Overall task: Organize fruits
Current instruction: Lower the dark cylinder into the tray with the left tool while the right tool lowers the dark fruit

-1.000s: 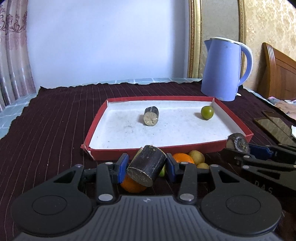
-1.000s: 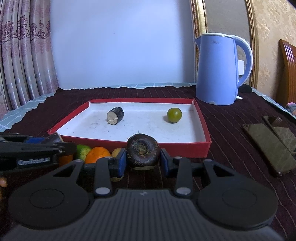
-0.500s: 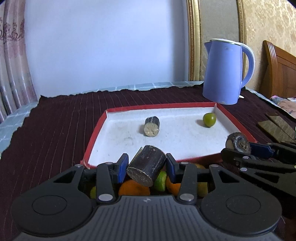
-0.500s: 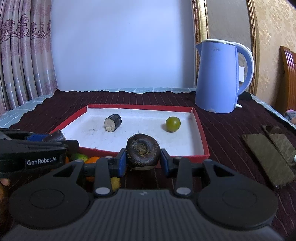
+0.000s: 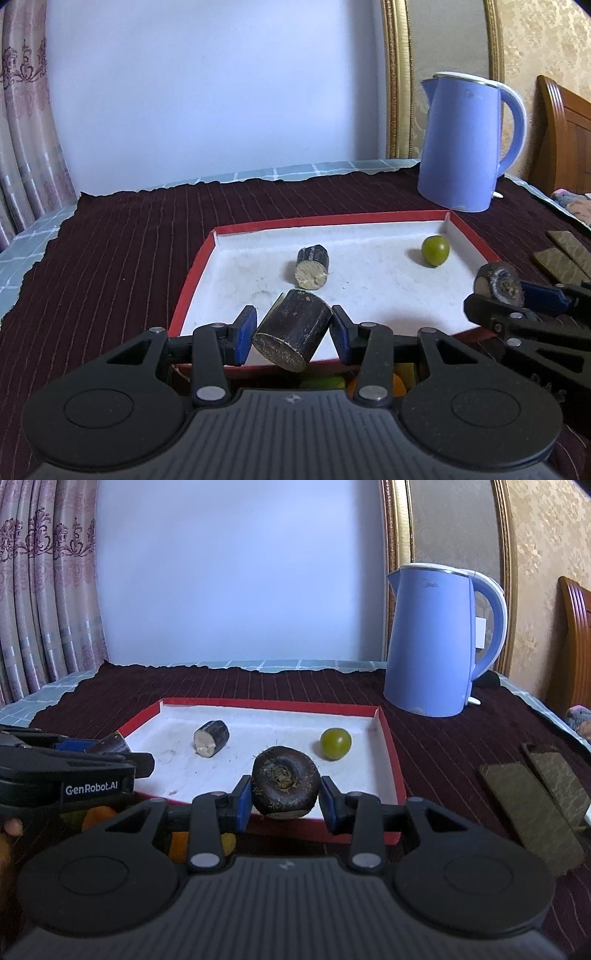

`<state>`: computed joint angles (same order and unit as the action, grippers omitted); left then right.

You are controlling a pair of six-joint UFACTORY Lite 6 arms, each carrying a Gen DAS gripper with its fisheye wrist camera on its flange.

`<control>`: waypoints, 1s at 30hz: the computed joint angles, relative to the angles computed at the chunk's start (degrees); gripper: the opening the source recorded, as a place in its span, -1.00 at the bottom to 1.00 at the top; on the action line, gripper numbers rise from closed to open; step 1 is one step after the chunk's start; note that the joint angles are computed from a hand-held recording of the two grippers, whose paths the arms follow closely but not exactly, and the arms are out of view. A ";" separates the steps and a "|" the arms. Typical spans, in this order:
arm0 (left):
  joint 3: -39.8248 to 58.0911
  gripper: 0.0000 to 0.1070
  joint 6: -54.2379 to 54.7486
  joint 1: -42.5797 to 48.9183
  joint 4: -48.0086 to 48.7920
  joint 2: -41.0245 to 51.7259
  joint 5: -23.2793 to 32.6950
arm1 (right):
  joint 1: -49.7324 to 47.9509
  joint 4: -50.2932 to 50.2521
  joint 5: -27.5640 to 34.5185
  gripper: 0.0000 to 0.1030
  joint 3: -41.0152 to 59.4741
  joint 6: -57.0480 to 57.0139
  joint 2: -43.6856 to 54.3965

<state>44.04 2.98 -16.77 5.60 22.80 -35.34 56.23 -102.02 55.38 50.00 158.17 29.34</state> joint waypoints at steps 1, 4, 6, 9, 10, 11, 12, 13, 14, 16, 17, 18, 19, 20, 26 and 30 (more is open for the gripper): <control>0.71 -0.21 0.34 -0.10 -0.42 0.52 0.32 | -0.41 -0.27 -0.10 -0.31 0.11 -0.33 -0.09; 3.16 -0.21 0.85 -0.36 -1.24 2.25 1.70 | -1.64 -0.94 -0.54 -0.31 0.54 -1.20 -0.26; 4.82 -0.21 1.29 -0.59 -1.88 3.43 2.61 | -2.42 -1.54 -0.92 -0.31 0.65 -1.32 -0.35; 6.68 -0.21 2.37 -0.93 -3.34 4.73 3.19 | -3.74 -2.66 -1.86 -0.31 0.90 -1.47 -0.50; 7.28 -0.21 2.88 -1.09 -4.06 5.15 3.40 | -4.10 -2.84 -2.09 -0.31 1.13 -1.83 -0.45; 8.03 -0.21 3.43 -1.27 -4.80 5.66 3.71 | -4.37 -2.87 -2.20 -0.31 1.38 -2.22 -0.36; 8.76 -0.21 3.95 -1.46 -5.50 6.13 4.07 | -4.75 -2.81 -2.38 -0.31 1.93 -2.76 -0.09; 9.42 -0.21 4.51 -1.67 -6.34 6.60 4.34 | -5.19 -2.90 -2.60 -0.31 2.30 -3.12 0.04; 10.13 -0.21 5.06 -1.83 -7.04 7.06 4.65 | -5.59 -3.18 -2.81 -0.31 2.54 -3.24 0.13; 11.35 -0.21 6.26 -2.16 -8.43 7.84 5.08 | -6.10 -3.52 -3.14 -0.31 2.88 -3.38 0.26; 11.89 -0.21 6.91 -2.31 -9.20 8.13 5.31 | -6.57 -3.79 -3.47 -0.31 3.26 -3.64 0.41; 12.55 -0.21 7.62 -2.47 -9.97 8.51 5.57 | -7.02 -3.99 -3.78 -0.31 3.67 -3.99 0.60; 13.24 -0.21 8.10 -2.52 -10.42 8.96 5.86 | -7.32 -4.07 -3.97 -0.31 4.08 -4.35 0.83; 13.94 -0.21 8.87 -2.65 -11.26 9.43 6.10 | -7.72 -4.21 -4.22 -0.31 4.54 -4.67 1.07; 18.47 -0.21 11.91 -2.89 -15.08 12.60 8.15 | -9.67 -5.00 -5.59 -0.31 6.45 -5.59 2.07; 21.11 -0.21 13.85 -2.86 -17.13 14.53 9.12 | -10.79 -5.57 -6.33 -0.31 7.50 -5.63 2.89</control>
<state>65.15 16.83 -19.63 -11.53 37.33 -26.22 45.44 -107.59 49.05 57.50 152.54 32.22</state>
